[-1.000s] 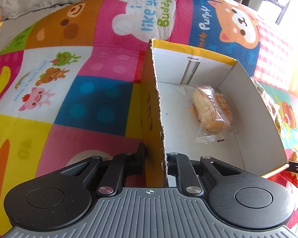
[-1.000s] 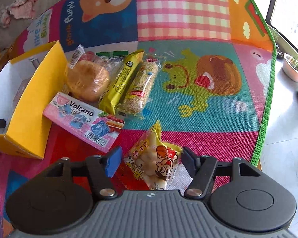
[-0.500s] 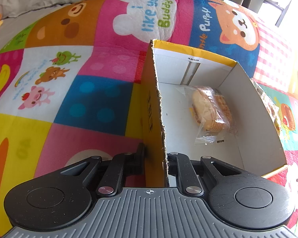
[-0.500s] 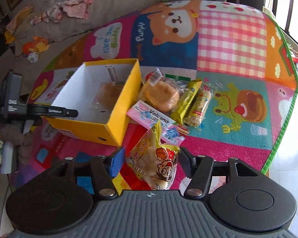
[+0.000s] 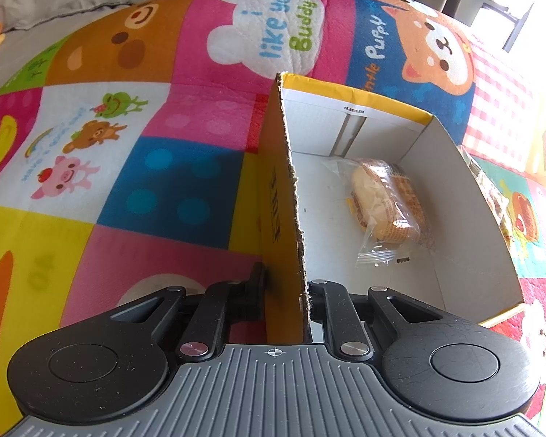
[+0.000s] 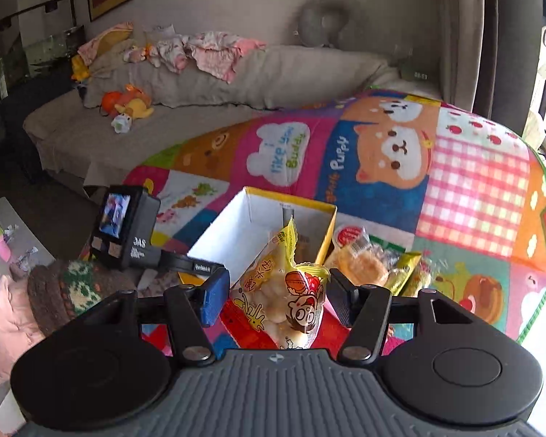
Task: Organize objects
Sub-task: 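Grasp the cartoon peanut snack bag with the right gripper and lift it, then release the snack bag from the right gripper into the box, then reach the right gripper to the pink Volcano box and grasp it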
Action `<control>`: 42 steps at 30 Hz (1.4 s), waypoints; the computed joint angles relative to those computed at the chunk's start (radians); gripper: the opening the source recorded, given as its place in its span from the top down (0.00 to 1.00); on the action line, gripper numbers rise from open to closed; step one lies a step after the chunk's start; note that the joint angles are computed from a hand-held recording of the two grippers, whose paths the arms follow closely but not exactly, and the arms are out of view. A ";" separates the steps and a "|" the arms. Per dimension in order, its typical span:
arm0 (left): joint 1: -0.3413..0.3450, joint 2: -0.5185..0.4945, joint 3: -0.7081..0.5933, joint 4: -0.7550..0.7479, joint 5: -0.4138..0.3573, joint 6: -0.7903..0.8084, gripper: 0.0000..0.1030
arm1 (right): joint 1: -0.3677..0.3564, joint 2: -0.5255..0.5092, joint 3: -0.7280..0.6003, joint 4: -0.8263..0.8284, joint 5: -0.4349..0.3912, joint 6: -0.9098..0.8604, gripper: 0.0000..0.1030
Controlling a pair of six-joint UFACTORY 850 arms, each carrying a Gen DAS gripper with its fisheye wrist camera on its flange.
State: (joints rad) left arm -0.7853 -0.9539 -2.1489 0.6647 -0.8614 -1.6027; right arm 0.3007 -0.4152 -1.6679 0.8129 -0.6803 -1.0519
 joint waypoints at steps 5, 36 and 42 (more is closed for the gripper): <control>0.001 0.004 0.007 0.002 0.008 -0.002 0.85 | 0.016 -0.116 -0.182 -0.020 -0.067 0.144 0.43; -0.001 0.004 0.009 0.007 0.016 -0.010 0.84 | -0.026 -0.290 -0.169 -0.253 0.187 0.447 0.17; 0.001 -0.003 -0.003 -0.004 0.007 0.004 0.84 | -0.056 -0.268 -0.059 -0.241 0.291 0.438 0.17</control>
State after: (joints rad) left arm -0.7848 -0.9565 -2.1521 0.6609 -0.8545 -1.5989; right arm 0.2450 -0.6832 -1.7265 0.5720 -0.3888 -0.6135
